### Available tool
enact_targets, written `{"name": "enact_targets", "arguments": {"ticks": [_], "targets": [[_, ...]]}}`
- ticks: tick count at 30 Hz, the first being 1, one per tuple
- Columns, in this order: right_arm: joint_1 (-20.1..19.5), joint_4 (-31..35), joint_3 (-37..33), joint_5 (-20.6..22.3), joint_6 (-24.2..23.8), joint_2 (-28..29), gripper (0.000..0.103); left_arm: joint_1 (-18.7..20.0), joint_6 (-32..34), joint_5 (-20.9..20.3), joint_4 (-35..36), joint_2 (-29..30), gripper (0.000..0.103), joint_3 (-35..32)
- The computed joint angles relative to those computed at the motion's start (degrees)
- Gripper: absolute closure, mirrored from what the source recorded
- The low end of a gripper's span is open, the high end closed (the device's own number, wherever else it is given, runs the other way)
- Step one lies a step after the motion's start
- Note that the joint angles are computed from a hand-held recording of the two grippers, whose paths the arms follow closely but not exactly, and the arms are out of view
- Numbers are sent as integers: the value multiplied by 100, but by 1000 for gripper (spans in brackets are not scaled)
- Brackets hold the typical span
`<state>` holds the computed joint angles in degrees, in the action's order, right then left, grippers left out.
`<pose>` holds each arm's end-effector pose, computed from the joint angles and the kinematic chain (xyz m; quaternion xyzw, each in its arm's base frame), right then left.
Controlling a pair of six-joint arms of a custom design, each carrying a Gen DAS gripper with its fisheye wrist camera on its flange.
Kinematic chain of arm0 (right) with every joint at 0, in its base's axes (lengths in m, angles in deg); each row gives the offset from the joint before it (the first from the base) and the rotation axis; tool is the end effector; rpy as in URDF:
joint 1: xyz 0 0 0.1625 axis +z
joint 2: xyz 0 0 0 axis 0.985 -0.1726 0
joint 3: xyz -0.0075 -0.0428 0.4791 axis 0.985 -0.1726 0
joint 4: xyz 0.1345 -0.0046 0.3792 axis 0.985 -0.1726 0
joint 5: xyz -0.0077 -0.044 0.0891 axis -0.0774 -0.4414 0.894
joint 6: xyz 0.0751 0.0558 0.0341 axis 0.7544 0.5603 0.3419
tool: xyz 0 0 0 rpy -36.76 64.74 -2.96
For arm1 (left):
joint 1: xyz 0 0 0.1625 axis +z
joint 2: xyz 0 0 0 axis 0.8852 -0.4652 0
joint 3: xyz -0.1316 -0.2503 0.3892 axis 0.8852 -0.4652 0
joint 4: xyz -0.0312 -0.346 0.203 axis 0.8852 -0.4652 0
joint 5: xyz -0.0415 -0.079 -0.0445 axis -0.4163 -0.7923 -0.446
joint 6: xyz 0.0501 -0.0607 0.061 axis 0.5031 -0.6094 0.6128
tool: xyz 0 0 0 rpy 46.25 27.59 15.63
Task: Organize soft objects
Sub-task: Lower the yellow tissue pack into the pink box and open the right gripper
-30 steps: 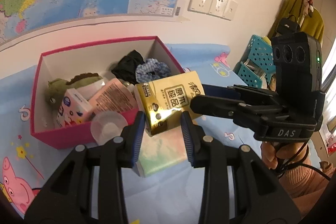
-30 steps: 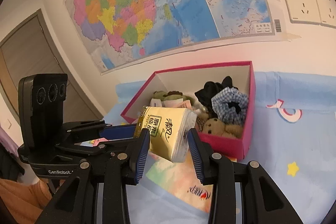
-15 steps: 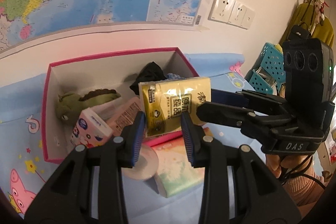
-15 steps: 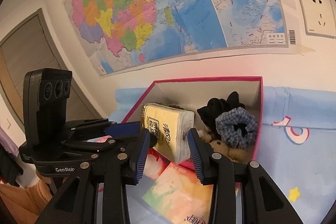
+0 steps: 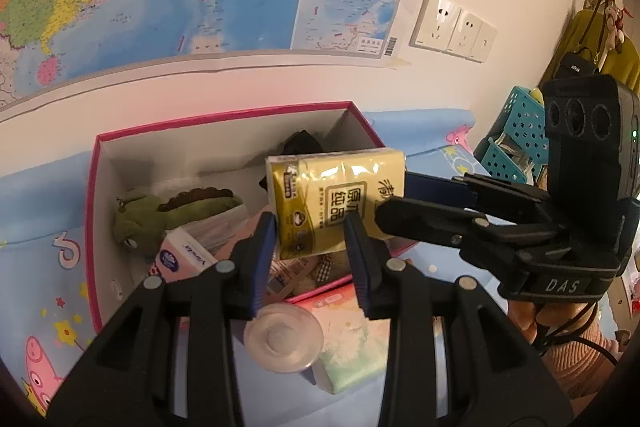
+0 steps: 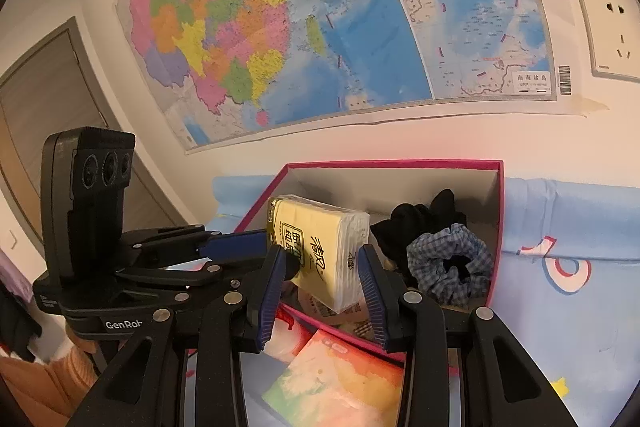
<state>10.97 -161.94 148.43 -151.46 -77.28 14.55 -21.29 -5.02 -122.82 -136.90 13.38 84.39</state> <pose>0.1207 -0.4218 0.3012 0.1107 -0.8456 0.4919 0.1754 -0.3852 -0.5351 0.0566 0.5142 0.8459 -0.1313 0.0537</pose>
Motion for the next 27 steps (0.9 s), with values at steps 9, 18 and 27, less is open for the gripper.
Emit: {"name": "enact_targets", "arguments": {"ticks": [9,18,27], "targets": [[2,53,-59,-5,6,8,64,37,34,35,68,55,66,-116],[11,164,-201,-10,7,14,64,49,75,75,105,105,66,-239],[-6,254,-285,25,11,9,64,71,107,108,138,143,66,-315]]}}
